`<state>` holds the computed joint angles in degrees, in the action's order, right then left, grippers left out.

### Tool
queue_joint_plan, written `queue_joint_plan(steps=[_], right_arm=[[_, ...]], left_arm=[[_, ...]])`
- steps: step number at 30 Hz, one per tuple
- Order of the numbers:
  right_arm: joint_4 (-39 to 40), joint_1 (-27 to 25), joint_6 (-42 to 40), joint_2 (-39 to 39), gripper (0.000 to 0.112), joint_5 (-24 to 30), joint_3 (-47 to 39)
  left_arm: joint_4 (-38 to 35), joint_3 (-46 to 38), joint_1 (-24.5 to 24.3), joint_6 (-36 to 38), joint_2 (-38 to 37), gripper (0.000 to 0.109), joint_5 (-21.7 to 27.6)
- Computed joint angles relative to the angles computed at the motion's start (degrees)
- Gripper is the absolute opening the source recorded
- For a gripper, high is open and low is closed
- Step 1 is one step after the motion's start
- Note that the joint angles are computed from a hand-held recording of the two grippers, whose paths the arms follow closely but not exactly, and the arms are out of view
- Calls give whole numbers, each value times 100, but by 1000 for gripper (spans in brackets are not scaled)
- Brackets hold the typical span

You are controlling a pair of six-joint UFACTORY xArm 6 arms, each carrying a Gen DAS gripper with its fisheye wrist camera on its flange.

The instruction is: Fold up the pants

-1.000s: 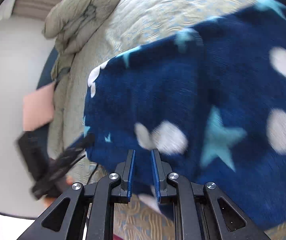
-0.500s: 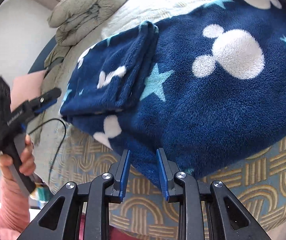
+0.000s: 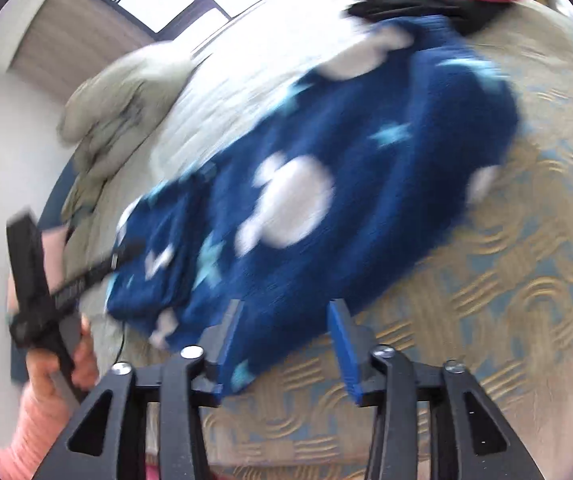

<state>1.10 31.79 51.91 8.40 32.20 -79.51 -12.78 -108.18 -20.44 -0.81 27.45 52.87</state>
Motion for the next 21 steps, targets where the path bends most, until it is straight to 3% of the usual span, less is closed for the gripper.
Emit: queue_joint_plan(steps=[5, 8, 12, 17, 18, 20, 21], right_arm=[[-291, -638, 1323, -425, 65, -396, 759], [-125, -940, 1338, -357, 66, -435, 808], [308, -1141, 1093, -141, 70, -1249, 871], [733, -1224, 980, 365, 76, -1896, 549], [917, -1265, 848, 278, 74, -2061, 703], [565, -1282, 961, 379, 20, -1855, 481], [267, -1290, 1032, 449, 15, -1539, 276]], left_arm=[[1378, 502, -400, -251, -118, 80, -426], [1438, 473, -403, -282, -122, 81, -353], [1329, 384, -378, -284, -100, 81, -221], [1408, 282, -397, -417, -14, 81, -191], [1402, 277, -394, -423, -6, 81, -197], [1375, 275, -392, -424, -6, 81, -207], [1349, 261, -385, -415, 2, 81, -205]])
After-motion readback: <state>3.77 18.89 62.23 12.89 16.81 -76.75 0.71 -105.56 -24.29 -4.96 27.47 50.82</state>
